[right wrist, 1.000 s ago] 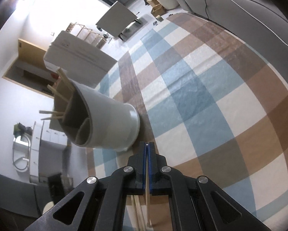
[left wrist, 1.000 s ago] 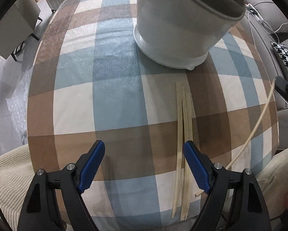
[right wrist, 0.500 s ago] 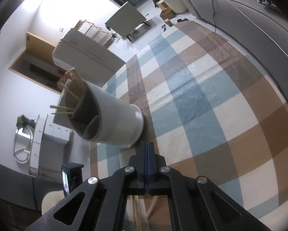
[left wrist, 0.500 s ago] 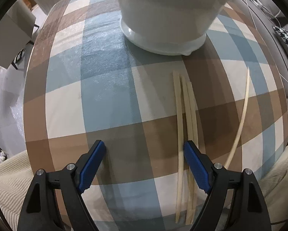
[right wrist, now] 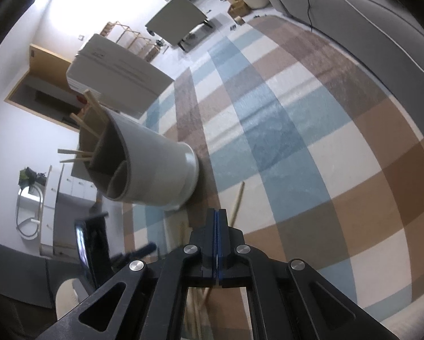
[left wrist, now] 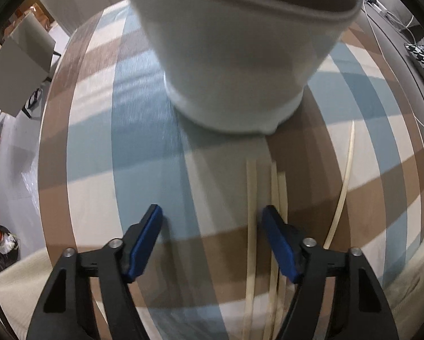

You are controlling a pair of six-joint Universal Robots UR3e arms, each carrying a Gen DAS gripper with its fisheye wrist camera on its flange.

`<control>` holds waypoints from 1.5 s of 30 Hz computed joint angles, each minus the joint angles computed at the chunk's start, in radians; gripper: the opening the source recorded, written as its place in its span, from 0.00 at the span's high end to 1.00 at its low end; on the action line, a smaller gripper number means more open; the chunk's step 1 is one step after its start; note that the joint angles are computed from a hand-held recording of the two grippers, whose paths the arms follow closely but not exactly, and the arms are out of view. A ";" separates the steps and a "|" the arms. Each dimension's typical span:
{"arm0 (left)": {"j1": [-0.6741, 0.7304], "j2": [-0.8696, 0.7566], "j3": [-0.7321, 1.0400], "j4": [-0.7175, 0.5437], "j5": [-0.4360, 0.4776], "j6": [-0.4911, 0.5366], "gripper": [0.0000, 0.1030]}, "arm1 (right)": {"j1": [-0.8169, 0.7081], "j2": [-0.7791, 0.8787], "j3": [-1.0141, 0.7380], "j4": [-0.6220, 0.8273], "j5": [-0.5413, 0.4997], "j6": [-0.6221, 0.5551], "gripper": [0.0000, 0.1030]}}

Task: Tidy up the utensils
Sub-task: 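Lower the left gripper to the remaining chopsticks and close on one, then lift both held chopsticks and carry them toward the holder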

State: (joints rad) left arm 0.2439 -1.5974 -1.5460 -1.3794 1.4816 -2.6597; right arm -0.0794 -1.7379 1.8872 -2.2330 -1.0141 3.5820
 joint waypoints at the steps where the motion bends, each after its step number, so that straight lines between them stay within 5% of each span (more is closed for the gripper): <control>1: -0.010 -0.009 0.010 0.006 -0.003 -0.002 0.48 | 0.001 0.002 -0.001 0.002 -0.001 -0.001 0.99; 9: -0.031 0.030 -0.035 0.055 -0.023 0.015 0.68 | 0.030 0.033 -0.034 0.032 -0.028 -0.026 0.97; 13: -0.012 0.036 -0.033 0.024 -0.089 0.027 0.98 | 0.075 0.069 -0.094 0.092 -0.072 -0.076 0.97; 22: 0.184 0.106 0.032 -0.122 -0.258 0.106 0.98 | 0.227 0.212 -0.344 0.293 -0.201 -0.318 0.72; 31: 0.476 0.198 0.083 -0.312 -0.409 0.320 0.98 | 0.438 0.409 -0.641 0.529 -0.361 -0.841 0.72; 36: 0.483 0.142 0.182 -0.376 -0.441 0.291 0.98 | 0.599 0.498 -0.729 0.550 -0.488 -1.187 0.75; 45: 0.527 0.065 0.258 -0.459 -0.461 0.311 0.98 | 0.733 0.692 -0.956 0.721 -0.607 -1.443 0.76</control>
